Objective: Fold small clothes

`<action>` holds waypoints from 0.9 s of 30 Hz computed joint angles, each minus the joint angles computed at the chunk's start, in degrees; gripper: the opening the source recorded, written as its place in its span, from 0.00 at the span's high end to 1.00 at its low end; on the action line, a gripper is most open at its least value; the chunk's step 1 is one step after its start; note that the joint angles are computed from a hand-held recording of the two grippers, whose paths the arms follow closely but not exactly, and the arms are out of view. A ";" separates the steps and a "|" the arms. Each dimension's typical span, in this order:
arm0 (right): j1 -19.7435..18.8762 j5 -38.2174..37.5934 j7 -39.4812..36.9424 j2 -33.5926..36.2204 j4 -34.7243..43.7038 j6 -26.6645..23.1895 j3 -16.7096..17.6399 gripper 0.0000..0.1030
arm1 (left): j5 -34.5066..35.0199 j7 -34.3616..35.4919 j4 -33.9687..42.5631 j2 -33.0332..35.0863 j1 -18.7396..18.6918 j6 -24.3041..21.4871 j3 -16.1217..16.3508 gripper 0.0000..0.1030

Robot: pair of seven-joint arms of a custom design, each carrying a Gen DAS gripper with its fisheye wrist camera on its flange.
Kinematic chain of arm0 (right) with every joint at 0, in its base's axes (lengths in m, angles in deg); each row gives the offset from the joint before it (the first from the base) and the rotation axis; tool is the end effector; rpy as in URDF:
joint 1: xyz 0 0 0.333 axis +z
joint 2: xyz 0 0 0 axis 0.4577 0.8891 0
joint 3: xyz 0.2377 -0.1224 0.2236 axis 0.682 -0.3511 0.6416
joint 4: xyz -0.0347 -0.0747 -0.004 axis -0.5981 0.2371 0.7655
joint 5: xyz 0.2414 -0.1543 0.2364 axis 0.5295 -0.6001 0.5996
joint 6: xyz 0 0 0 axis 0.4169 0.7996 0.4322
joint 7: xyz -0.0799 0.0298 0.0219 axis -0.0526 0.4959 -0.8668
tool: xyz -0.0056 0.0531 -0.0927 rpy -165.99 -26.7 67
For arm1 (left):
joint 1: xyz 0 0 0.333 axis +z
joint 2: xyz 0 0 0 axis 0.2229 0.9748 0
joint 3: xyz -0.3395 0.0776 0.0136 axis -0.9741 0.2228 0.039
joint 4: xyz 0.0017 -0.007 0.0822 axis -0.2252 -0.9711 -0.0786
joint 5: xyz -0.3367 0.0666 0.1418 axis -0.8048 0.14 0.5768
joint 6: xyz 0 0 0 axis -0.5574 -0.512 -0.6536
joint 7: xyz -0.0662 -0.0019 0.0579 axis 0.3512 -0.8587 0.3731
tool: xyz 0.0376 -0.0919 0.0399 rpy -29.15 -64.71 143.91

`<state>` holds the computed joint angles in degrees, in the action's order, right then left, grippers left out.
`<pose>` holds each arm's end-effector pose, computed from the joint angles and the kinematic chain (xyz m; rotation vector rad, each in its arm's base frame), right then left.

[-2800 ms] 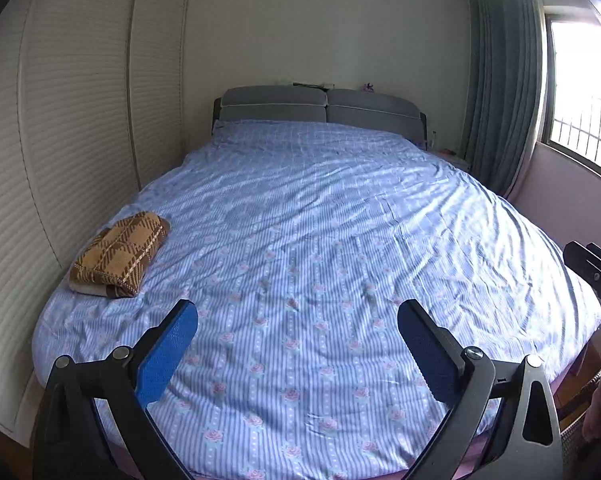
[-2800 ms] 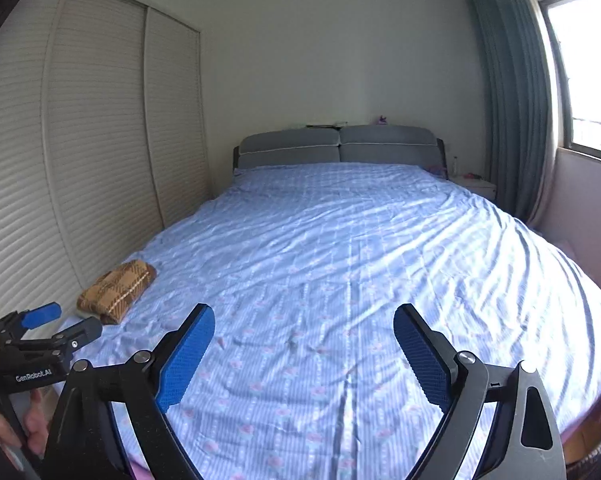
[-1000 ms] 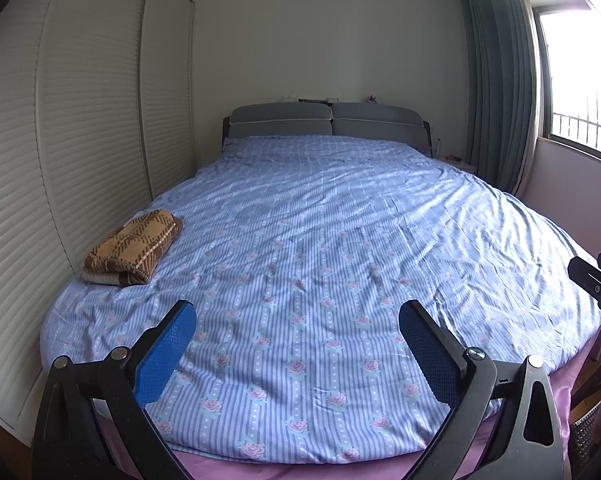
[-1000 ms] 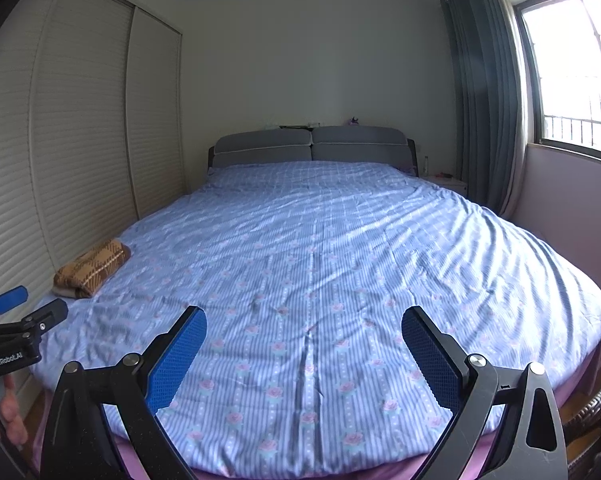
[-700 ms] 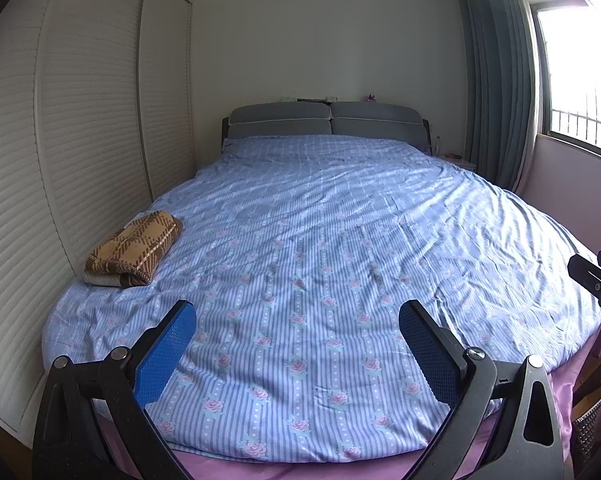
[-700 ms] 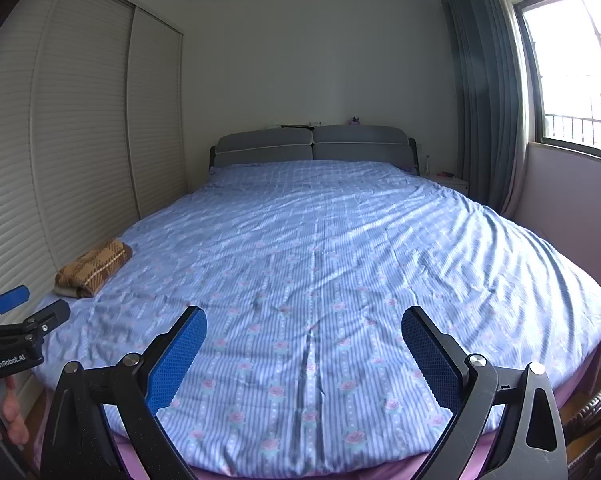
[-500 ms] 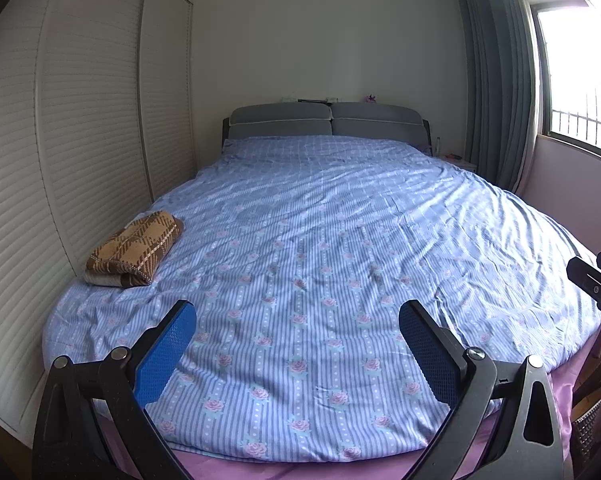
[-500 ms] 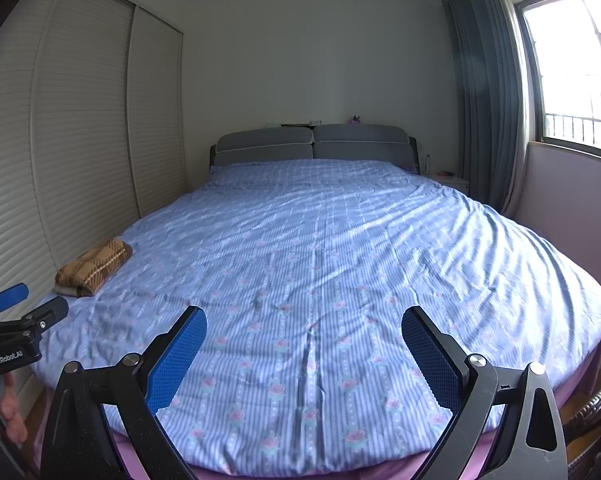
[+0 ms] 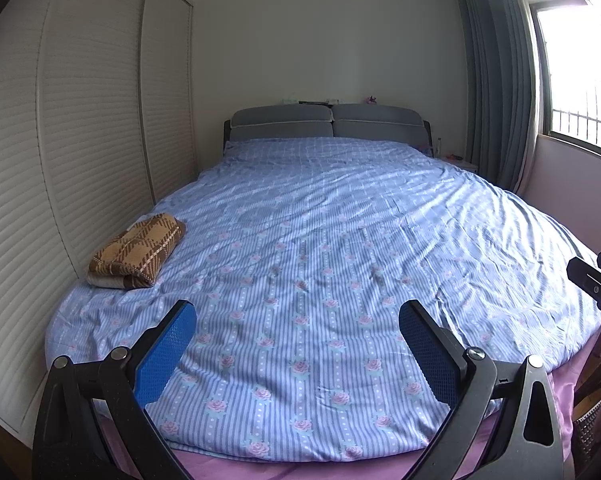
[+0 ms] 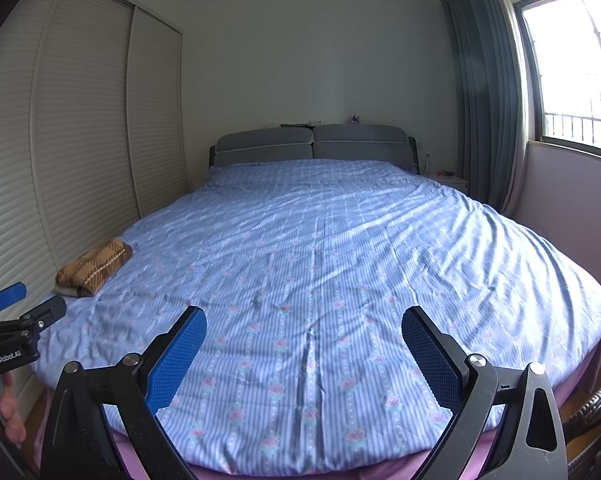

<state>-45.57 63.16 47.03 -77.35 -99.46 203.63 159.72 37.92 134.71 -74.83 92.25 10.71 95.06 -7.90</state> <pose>0.5392 0.1536 0.6439 -1.2726 1.7498 -1.1219 0.5956 -0.1358 0.6390 -1.3305 1.8240 -1.0735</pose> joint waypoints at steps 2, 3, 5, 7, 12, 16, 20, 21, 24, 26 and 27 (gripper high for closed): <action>-0.02 0.05 -0.03 -0.06 0.02 -0.04 0.01 0.04 | 0.24 -0.18 -0.02 -0.01 -0.03 0.02 0.06 0.00; -0.06 0.07 -0.02 -0.16 0.01 0.00 -0.01 0.04 | -0.02 0.01 -0.14 -0.08 0.03 0.08 -0.04 0.00; 0.00 0.14 -0.06 -0.18 -0.08 0.06 -0.05 0.04 | 0.32 -0.31 -0.17 -0.09 -0.07 0.14 0.11 0.00; 0.01 0.22 0.01 -0.33 -0.13 -0.01 -0.12 0.04 | 1.20 -1.13 -0.24 -0.10 -0.22 0.41 0.39 0.00; 0.12 0.28 0.11 -0.40 -0.19 -0.14 -0.18 0.04 | 1.45 -1.41 -0.22 -0.15 -0.04 0.22 0.37 0.00; 0.23 0.23 0.11 -0.34 -0.23 -0.16 -0.24 0.04 | 1.80 -1.83 -0.34 -0.20 -0.12 0.40 0.42 0.00; 0.23 0.21 0.25 -0.39 -0.30 -0.08 -0.30 0.04 | 2.69 -2.59 -0.43 -0.24 -0.23 0.48 0.64 0.00; 0.25 0.17 0.22 -0.35 -0.33 -0.03 -0.33 0.04 | 3.40 -3.14 -0.50 -0.25 -0.33 0.67 0.85 0.00; 0.30 0.09 0.22 -0.29 -0.34 -0.05 -0.37 0.04 | 2.56 -2.23 -0.40 -0.16 0.06 0.75 0.39 0.00; 0.30 0.03 0.23 -0.25 -0.34 0.00 -0.38 0.04 | 2.30 -1.95 -0.44 -0.22 0.13 0.73 0.31 0.00; 0.30 0.00 0.25 -0.24 -0.34 0.00 -0.38 0.04 | 2.15 -1.90 -0.44 -0.26 0.12 0.55 0.26 0.00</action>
<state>-45.27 63.16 47.28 -77.59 -99.80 203.63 159.34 40.07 132.80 -75.26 91.99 10.83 95.61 -7.64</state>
